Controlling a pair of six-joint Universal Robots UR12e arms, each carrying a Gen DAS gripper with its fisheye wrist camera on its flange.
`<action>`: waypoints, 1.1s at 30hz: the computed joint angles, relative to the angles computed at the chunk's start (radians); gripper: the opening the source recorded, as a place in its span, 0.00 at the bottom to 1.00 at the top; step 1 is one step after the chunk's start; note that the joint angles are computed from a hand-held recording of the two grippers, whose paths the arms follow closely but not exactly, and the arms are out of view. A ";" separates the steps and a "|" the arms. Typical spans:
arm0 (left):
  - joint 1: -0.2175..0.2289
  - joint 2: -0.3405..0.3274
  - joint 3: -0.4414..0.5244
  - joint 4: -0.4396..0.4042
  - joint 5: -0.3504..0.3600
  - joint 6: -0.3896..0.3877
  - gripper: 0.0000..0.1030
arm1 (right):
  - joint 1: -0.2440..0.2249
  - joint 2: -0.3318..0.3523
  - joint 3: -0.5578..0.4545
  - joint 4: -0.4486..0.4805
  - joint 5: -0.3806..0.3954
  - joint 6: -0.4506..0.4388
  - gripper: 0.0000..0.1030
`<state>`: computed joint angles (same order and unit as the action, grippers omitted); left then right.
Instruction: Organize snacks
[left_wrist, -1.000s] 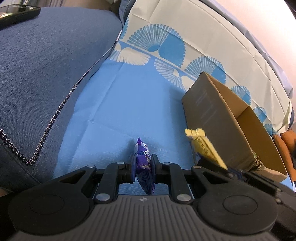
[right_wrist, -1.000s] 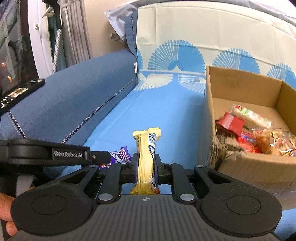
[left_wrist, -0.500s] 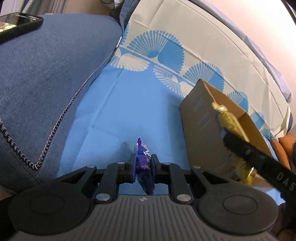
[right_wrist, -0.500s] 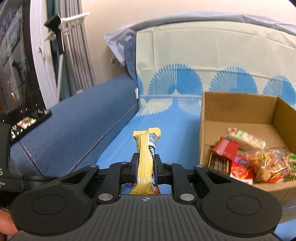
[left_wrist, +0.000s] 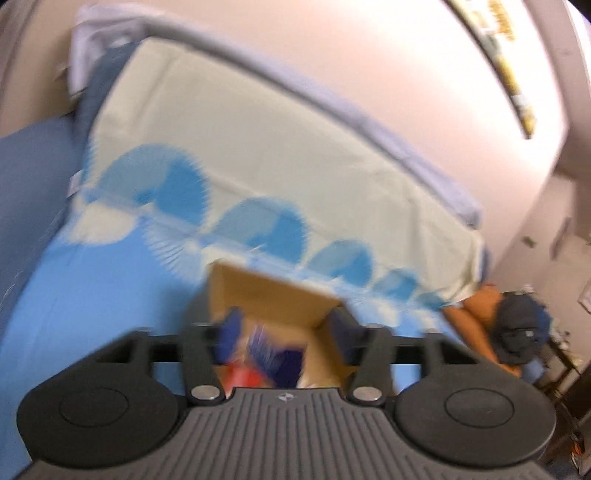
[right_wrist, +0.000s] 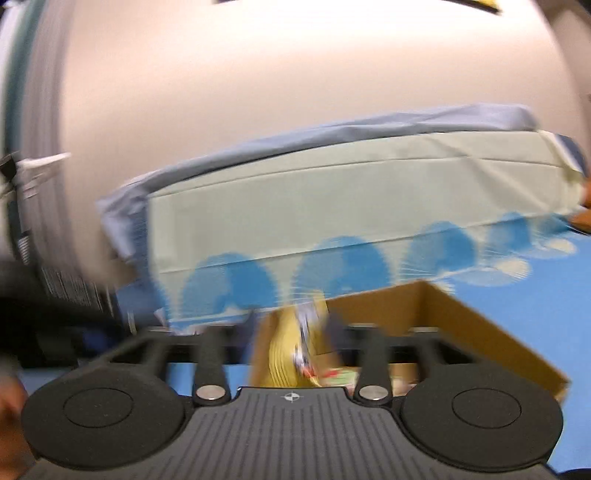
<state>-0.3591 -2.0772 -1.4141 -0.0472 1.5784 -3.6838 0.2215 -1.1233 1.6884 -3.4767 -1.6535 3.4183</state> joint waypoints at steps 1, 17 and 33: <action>-0.007 -0.003 0.008 0.011 0.004 0.009 0.65 | -0.002 0.000 0.000 0.003 -0.024 0.009 0.81; -0.088 0.050 -0.110 -0.027 0.241 0.038 0.90 | -0.077 -0.116 0.000 0.393 0.014 -0.036 0.99; -0.131 0.027 -0.088 -0.307 0.230 0.059 0.99 | -0.103 -0.195 0.120 0.469 0.060 -0.263 0.99</action>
<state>-0.4898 -2.0505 -1.5025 -0.3546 1.8082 -3.6246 0.1183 -1.3182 1.8084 -3.0074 -1.5933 3.1552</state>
